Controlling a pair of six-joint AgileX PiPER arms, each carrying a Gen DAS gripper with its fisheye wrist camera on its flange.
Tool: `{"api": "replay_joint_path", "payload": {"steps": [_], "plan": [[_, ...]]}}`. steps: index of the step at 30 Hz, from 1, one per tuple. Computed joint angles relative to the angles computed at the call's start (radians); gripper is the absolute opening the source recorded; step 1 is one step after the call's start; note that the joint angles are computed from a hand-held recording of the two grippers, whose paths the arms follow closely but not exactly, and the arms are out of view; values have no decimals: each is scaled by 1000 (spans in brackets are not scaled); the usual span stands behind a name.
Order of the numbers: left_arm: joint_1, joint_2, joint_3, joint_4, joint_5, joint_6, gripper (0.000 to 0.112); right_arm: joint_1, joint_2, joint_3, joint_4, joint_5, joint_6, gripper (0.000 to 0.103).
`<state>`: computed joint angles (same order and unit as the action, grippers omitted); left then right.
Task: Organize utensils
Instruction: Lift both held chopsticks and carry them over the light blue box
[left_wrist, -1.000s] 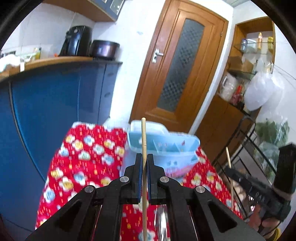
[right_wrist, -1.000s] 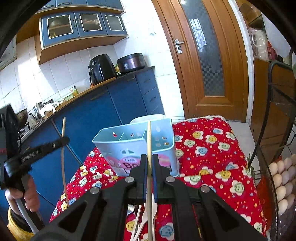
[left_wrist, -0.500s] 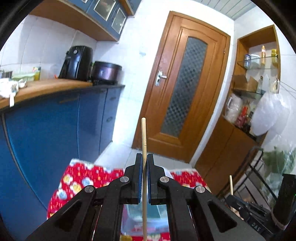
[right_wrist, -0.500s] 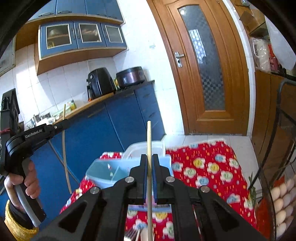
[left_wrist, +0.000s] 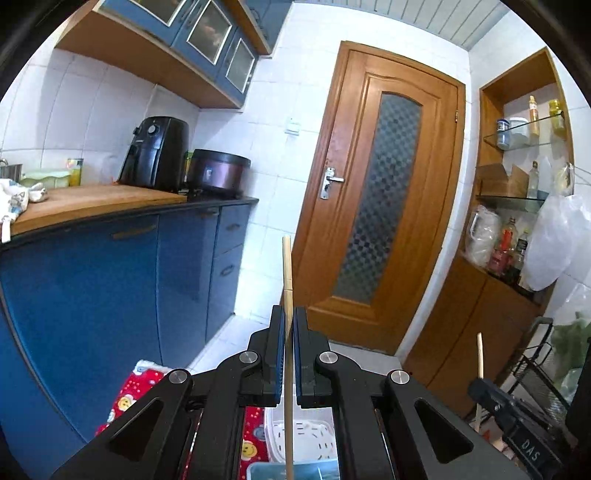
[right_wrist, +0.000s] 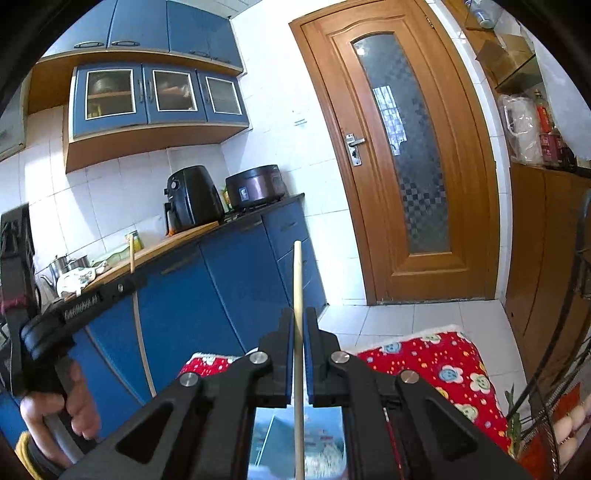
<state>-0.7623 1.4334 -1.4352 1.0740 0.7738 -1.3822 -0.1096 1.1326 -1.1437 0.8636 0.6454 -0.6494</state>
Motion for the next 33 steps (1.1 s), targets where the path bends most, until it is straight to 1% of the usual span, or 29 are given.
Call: {"api": "replay_joint_path", "payload": {"steps": [3,8,12,17,24,27,33], "plan": [[12,20,21,9,-24,-27,4,28,32,6,21,-73,-22,6],[32,42,54,23,-58,-64,4,84,72,39,70,-220,-76,6],[32,52,78,55,-64,-97,4,121,97,62,90,-300,-111,6],[18,58,117,93,-68,-141,4,176,90,122,95,-398,-167,6],[-5,60,170,129,-69,-191,4,197,61,189,153,-425,-262,6],[-16,57,189,139,-62,-208,4,184,52,209,192,-411,-293,6],[-39,37,234,170,-47,-250,4,166,25,252,198,-404,-300,6]]}}
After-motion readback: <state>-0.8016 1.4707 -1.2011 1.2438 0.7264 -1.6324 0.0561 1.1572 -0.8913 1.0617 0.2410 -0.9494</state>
